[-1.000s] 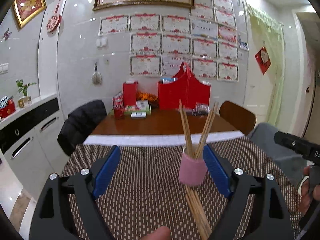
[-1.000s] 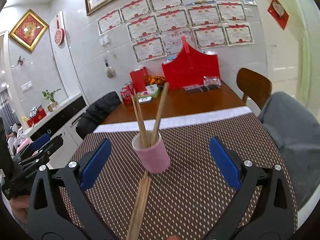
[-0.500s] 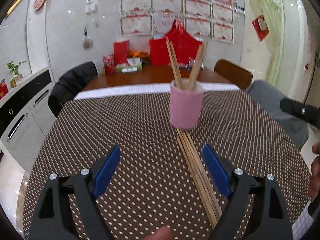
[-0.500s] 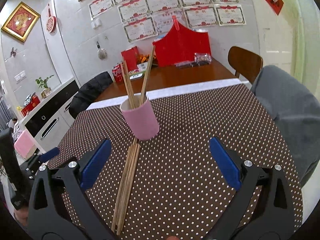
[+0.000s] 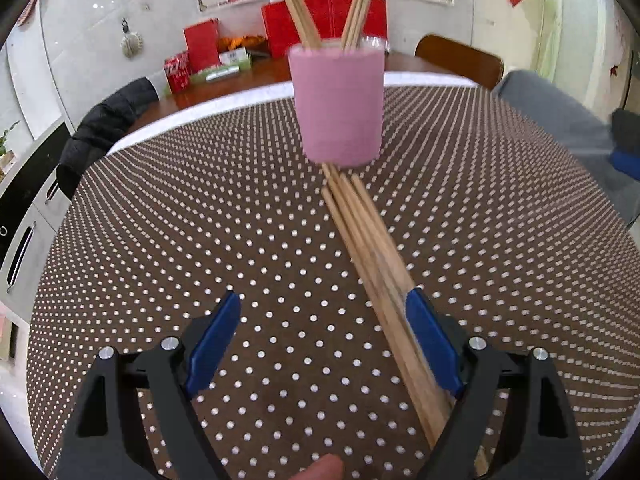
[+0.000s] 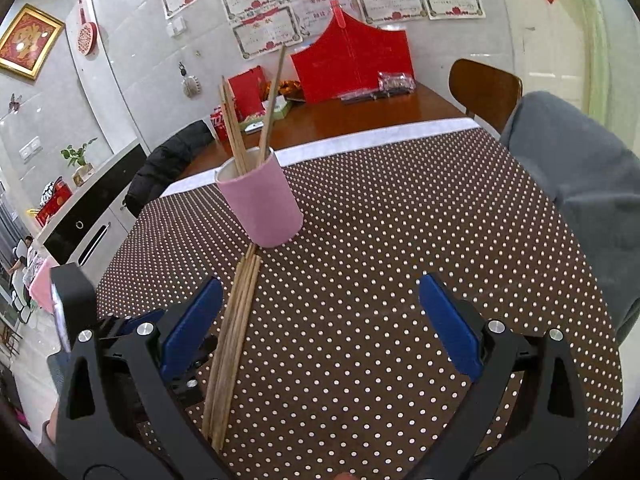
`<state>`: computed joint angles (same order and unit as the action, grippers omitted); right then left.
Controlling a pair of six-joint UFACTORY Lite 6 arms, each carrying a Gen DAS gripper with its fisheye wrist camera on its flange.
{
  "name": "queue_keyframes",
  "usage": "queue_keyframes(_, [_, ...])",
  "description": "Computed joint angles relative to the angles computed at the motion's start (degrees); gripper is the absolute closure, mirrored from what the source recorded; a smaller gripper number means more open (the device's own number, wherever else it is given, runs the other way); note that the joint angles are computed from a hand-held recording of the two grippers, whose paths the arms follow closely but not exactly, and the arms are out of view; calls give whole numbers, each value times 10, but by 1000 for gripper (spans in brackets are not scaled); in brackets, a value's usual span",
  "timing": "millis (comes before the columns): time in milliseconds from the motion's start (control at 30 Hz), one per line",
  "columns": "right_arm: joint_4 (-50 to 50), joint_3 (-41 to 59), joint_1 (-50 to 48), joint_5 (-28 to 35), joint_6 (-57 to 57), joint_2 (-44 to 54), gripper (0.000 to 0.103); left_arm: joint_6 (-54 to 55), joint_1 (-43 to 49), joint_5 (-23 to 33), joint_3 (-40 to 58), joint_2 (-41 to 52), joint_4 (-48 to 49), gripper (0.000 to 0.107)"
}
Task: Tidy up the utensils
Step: 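Open both tools and move them back over the remaining chopsticks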
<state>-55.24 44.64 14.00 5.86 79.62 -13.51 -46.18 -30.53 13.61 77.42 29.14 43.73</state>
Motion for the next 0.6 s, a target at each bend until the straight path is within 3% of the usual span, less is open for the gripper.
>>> queue_keyframes(333, [-43,21,8,-13,38,75,6,48,52,-55,-25,2,-55,23])
queue_keyframes(467, [52,58,31,-5,-71,137,6,11,68,-57,-39,-9,-16,23])
queue_keyframes(600, [89,102,57,12,-124,202,6,133,75,-73,-62,-26,-135,23])
